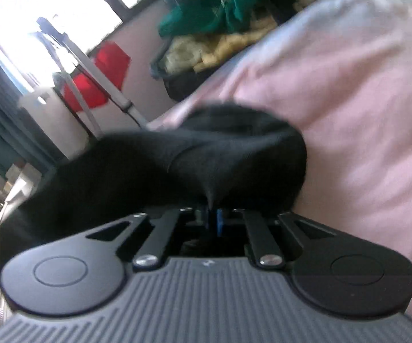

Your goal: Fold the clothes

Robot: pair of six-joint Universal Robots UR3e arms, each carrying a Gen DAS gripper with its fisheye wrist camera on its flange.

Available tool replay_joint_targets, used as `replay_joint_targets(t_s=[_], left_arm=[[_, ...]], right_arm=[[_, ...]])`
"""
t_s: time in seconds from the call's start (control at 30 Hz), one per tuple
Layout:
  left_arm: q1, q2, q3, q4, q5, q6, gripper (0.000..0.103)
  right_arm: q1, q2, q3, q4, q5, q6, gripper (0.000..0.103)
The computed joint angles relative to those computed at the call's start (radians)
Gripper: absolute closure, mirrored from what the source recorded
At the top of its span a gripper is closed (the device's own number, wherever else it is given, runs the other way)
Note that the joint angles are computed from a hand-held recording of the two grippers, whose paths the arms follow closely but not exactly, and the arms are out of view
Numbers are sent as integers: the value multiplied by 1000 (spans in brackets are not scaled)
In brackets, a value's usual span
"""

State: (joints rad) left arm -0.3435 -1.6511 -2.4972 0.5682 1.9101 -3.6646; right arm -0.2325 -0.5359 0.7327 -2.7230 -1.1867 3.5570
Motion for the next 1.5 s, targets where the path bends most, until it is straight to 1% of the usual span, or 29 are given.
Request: replay_joint_targets(t_s=[0.07,0.13,0.2,0.3,0.37,0.47,0.5,0.57,0.6,0.7,0.73,0.77,0.83,0.87,0.9,0.97,1.0,1.03,1.07,1.1,1.13,1.17,1.27,1.3,1.4,1.43,1.47,1.5], left_arm=[[22,22,-25,15,-25,-16,1],[14,48,-37,20,-10,-26,1],[-4,77,-45,20,17,-33,1],[-34,138,-55,-7,49,-41,1],[-53,180,-63,-26,62,-50,1],[-99,199,-42,-64,112,-38,1],[-110,195,-31,-76,122,-30,1],[-124,181,-10,-101,134,-26,1],[-126,176,-2,-115,132,-30,1],[-94,177,-2,-148,80,-48,1],[-79,181,-7,-155,57,-54,1],[-61,187,-16,-158,31,-61,1],[-26,201,-39,-159,-17,-83,1],[-5,213,-49,-167,-49,-93,1],[18,223,-59,-173,-82,-101,1],[54,231,-77,-166,-132,-119,1],[66,228,-80,-162,-149,-133,1],[73,222,-83,-156,-160,-147,1],[72,210,-85,-139,-162,-160,1],[73,193,-86,-119,-165,-171,1],[76,176,-86,-99,-172,-181,1],[82,160,-86,-81,-185,-187,1],[93,116,-80,-46,-210,-207,1],[97,102,-78,-36,-219,-219,1],[130,61,-87,15,-274,-244,1],[140,51,-90,25,-289,-248,1],[148,43,-92,31,-299,-249,1],[154,37,-93,37,-302,-247,1]], right_arm=[[-22,-88,104,-72,8,-32,96],[-55,-180,193,-123,24,-67,97],[-113,-269,261,-137,35,-97,97],[-253,-410,371,-144,98,-113,97],[-357,-475,439,-135,177,-152,97],[-485,-551,598,-121,265,-272,97],[-525,-582,673,-112,284,-332,96],[-592,-621,804,-104,331,-408,96],[-638,-639,888,-104,377,-450,96],[-749,-681,1107,-110,473,-545,96],[-773,-697,1149,-65,480,-573,96],[-780,-712,1150,22,464,-577,96],[-804,-709,1112,193,469,-538,93],[-815,-712,1099,237,484,-518,93],[-826,-715,1091,274,501,-501,93],[-861,-729,1115,265,556,-474,92],[-878,-734,1126,256,584,-456,88],[-889,-724,1128,227,609,-419,78],[-894,-702,1116,201,627,-384,70],[-903,-674,1102,185,646,-365,53],[-911,-645,1084,176,664,-348,40],[-912,-610,1049,201,680,-343,36],[-915,-505,931,298,732,-338,35],[-908,-469,876,379,752,-371,35],[-860,-361,728,432,787,-401,36],[-844,-325,683,422,792,-391,36],[-826,-298,652,329,760,-320,36],[-803,-274,619,250,720,-263,46]])
